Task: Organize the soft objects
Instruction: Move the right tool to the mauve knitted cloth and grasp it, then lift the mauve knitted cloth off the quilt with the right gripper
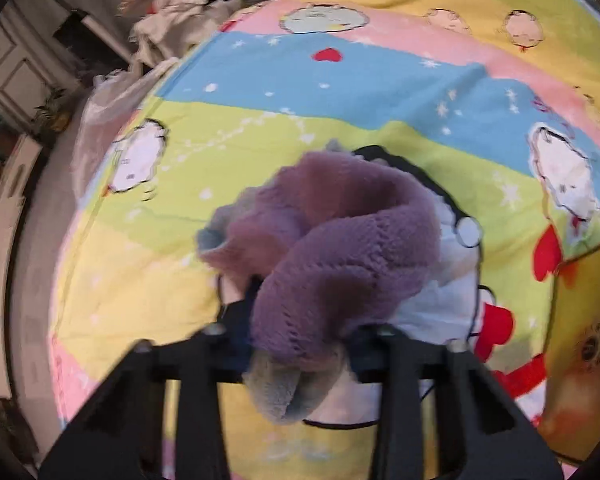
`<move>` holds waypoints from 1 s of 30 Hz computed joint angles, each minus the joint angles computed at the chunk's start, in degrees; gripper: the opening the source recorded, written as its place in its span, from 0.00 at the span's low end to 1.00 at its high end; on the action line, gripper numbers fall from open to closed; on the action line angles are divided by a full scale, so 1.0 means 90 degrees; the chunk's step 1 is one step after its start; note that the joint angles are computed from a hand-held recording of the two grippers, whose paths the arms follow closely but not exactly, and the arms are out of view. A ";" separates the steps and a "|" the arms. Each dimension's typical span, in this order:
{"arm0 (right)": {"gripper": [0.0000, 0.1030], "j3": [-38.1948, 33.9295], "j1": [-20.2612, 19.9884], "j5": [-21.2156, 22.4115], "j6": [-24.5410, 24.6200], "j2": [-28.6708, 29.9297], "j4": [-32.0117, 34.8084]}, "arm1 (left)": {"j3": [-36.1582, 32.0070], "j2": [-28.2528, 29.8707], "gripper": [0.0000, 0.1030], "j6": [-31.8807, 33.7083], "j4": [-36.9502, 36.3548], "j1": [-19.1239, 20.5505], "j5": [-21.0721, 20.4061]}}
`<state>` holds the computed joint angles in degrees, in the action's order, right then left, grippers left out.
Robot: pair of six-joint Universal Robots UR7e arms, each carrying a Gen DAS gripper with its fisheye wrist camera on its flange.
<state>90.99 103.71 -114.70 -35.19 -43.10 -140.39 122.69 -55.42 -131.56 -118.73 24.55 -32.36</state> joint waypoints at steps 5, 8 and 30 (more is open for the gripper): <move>0.17 0.0112 -0.0141 0.0659 -0.0095 -0.0616 0.0700 | -0.0121 0.0078 0.90 0.0095 0.0052 -0.0086 0.0029; 0.18 0.0414 -0.0305 0.1257 -0.0296 -0.1375 0.1026 | -0.0249 0.0186 0.90 0.0320 -0.0039 -0.0113 0.0058; 0.67 0.1142 -0.2098 0.0969 -0.0693 -0.3403 0.1422 | -0.2102 0.2226 0.90 0.4875 -0.2921 0.0392 -0.0761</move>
<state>101.27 84.83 -105.98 -41.42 -73.73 -127.60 103.77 -35.39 -87.69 -145.02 28.08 -39.21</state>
